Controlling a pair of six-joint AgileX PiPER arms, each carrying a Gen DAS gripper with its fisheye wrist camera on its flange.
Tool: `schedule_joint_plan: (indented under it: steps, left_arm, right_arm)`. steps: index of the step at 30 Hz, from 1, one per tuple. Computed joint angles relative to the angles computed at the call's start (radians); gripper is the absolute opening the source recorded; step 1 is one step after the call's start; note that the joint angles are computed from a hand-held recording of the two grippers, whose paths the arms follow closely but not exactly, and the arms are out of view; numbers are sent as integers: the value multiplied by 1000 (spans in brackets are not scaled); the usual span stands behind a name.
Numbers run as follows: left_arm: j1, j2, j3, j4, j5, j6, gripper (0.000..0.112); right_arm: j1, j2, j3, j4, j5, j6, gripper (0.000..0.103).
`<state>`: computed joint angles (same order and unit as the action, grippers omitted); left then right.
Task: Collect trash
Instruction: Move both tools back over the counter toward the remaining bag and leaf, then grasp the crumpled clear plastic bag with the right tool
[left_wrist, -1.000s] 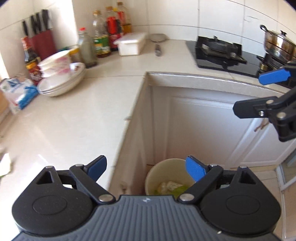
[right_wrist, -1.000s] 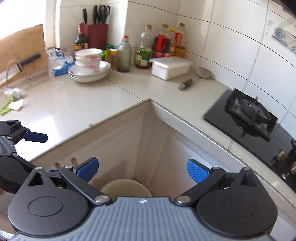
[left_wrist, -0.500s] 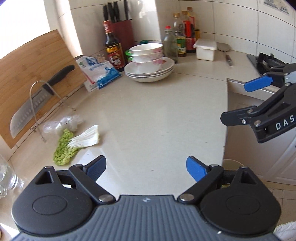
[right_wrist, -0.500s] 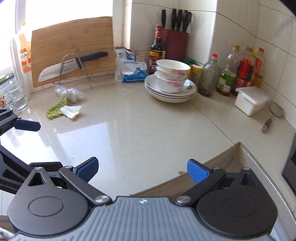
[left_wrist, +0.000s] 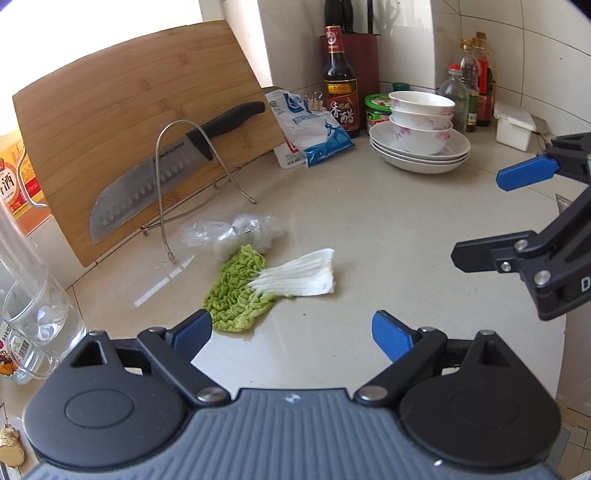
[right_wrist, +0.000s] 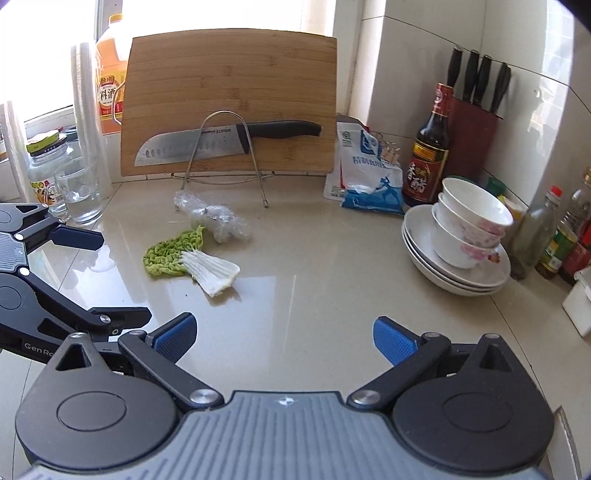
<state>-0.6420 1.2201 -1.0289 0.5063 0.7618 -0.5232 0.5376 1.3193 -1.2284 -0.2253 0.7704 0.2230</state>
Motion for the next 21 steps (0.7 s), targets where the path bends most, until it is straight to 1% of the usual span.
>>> schedule_joint_plan:
  steps: [4,10,16,21]
  left_arm:
    - [67,9,-5,-62,-29,68,94]
    - [122,12,-4,-140,-56,167,93]
    - [167,5,2,-236,-85,247,93]
    - [200,14,1,-286,-101,278,93]
  right_arm:
    - [-17,121,-105,65,-33,-93,103]
    - [-37,322,-309,187,-34,-251,103]
    - [-34,538,-558,273,24,-371,103]
    - [-29,728,-806,324,115,-451,102]
